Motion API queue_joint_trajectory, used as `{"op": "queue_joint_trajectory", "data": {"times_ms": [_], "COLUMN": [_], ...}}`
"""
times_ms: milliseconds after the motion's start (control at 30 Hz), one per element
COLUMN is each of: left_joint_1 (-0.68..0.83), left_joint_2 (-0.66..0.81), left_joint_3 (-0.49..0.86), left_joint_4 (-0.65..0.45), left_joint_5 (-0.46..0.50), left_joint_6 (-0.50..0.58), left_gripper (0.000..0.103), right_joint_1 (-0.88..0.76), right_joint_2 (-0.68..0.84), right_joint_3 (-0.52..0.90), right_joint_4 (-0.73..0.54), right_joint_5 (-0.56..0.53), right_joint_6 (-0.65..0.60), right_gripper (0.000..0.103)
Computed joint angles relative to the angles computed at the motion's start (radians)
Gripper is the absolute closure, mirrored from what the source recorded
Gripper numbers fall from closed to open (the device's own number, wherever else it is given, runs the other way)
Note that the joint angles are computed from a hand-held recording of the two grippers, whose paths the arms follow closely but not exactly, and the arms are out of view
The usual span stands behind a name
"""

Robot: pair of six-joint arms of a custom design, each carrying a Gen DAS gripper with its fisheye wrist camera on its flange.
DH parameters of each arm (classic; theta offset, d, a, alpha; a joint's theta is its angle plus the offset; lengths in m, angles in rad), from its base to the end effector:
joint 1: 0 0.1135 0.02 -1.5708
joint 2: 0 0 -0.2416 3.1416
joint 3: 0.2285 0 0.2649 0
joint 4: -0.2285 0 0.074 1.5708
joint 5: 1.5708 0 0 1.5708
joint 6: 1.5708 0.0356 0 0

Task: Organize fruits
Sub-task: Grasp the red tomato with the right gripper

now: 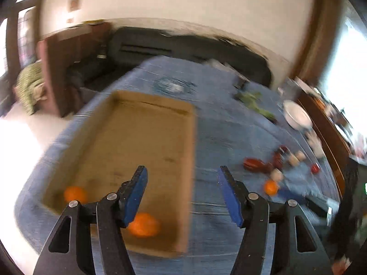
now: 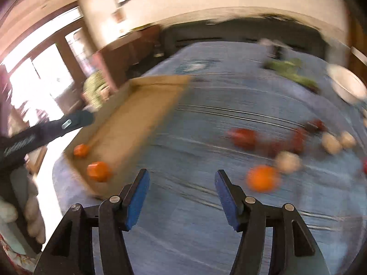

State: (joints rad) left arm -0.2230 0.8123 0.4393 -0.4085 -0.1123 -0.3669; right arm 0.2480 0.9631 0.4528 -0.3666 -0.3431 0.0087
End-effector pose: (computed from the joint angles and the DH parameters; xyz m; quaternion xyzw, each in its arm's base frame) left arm 0.1897 -0.0389 0.1737 -0.0878 0.9177 -0.0620 0.3824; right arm 0.1961 0.0620 0.1555 -0.1682 0.9131 0.2021 0.3117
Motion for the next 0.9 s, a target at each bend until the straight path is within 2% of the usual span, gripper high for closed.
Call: {"op": "queue_joint_trajectory", "data": {"times_ms": [133,267,400,600,767,900], "left_joint_1": [-0.169,-0.26,-0.285,-0.303,-0.311,-0.353], "left_joint_2": [0.251,0.513,0.682,0.788,0.892,0.936], "left_joint_3": [0.063,0.159,0.236,0.29,0.359,0.397], "left_joint_4": [0.136,0.25,0.301,0.355,0.379,0.378], "left_joint_5": [0.009,0.039,0.083,0.079,0.111,0.052], "left_joint_6": [-0.029,-0.039,-0.05,-0.013,-0.002,0.018], "left_gripper": [0.041,0.041,0.041,0.041,0.041,0.041], "right_joint_1": [-0.36,-0.662,-0.792,-0.823,-0.766,-0.72], "right_joint_2": [0.084,0.277,0.47,0.67,0.732,0.748], "right_joint_3": [0.028,0.136,0.266,0.409,0.466,0.457], "right_joint_4": [-0.031,0.011,0.043,0.082,0.129,0.179], "right_joint_5": [-0.073,-0.079,-0.049,-0.006,0.053,0.117], "right_joint_6": [-0.141,-0.22,-0.225,-0.204,-0.183,-0.181], "right_gripper": [0.039,0.039,0.039,0.04,0.04,0.041]}}
